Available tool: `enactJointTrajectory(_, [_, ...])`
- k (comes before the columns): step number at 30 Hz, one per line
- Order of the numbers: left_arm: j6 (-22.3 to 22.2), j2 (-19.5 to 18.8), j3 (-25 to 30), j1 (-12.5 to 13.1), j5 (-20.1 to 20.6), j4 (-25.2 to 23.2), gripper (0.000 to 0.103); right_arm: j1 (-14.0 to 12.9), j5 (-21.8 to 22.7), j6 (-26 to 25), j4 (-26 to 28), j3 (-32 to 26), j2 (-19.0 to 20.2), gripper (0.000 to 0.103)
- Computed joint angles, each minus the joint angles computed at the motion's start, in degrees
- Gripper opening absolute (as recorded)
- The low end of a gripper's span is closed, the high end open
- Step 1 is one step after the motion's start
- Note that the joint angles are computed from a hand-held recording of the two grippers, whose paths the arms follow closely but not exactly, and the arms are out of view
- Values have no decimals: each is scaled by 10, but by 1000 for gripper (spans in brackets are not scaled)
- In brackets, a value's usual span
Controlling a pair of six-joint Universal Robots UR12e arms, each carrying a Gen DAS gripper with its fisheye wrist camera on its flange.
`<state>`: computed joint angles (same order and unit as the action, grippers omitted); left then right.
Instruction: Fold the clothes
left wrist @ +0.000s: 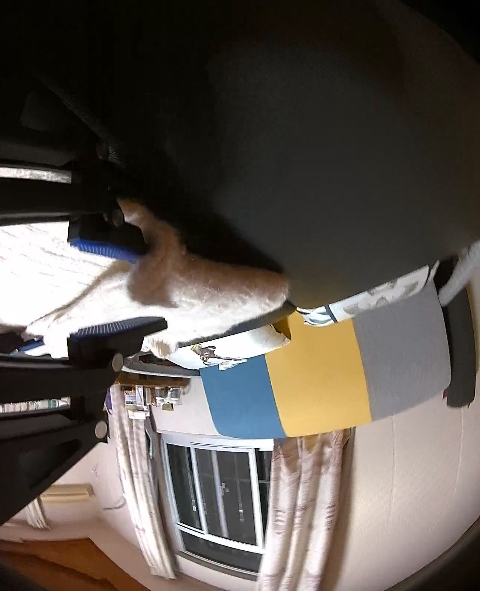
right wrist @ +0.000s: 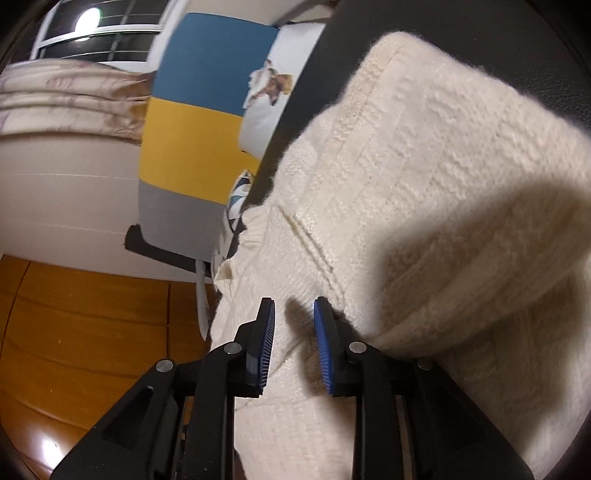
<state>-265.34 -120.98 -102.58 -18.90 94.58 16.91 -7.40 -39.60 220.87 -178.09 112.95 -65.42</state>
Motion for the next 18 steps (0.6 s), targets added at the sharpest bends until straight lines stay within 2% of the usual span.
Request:
enactJointTrajectory(2, [4,4,-3,2,-2,-9,20,8,-25,-18,16,-4,-7,26])
enactJointTrajectory(4, [-12,6,-14,7,-17,-1,20,16,-60,-8,-18,-2,-8,26])
enactJointTrajectory(5, [-31,4,-21,11,-34,17,25,15,-62,20,-39,2,-6,26])
enactJointTrajectory(7, [-62,-1,-28,17,-55,47,27,7,-35,96,-82,10,1,26])
enactJointTrajectory(8, [-68,-1,-31,18,-58,49,27,2,-28,112,-100,17,1,27])
enactJointTrajectory(9, [-68,-1,-31,19,-60,49,27,2,-37,104,-94,22,-6,35])
enactJointTrajectory(11, [-65,0,-35,20,-61,53,29,3,-46,70,-47,25,-17,52])
enactJointTrajectory(16, [-87,0,-34,23,-63,52,32,15,-65,65,-31,13,-16,53])
enactJointTrajectory(18, [-78,1,-31,21,-54,40,31,25,-82,35,-15,-1,-13,53])
